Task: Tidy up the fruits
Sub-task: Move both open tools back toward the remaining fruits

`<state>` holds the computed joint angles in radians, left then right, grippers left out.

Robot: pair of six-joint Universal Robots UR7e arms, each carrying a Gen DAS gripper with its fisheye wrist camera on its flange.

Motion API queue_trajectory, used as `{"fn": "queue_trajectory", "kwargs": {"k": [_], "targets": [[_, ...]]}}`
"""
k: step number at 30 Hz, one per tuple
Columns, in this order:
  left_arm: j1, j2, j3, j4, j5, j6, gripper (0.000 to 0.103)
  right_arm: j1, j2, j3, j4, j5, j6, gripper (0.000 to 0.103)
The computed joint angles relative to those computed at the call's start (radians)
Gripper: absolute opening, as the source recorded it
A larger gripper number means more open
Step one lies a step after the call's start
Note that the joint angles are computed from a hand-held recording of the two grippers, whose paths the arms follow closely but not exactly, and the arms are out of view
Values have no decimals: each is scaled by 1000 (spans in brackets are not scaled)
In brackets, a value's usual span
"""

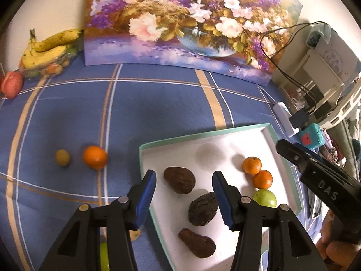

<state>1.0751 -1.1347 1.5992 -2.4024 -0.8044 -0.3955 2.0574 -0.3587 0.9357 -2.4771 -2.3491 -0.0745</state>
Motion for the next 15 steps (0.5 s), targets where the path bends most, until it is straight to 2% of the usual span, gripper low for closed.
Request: {"fn": "queue_trajectory", "kwargs": {"k": [15], "targets": [[-35,-89,97,11,93,-57,56,13,-73,112,57,-10,83,38]]}}
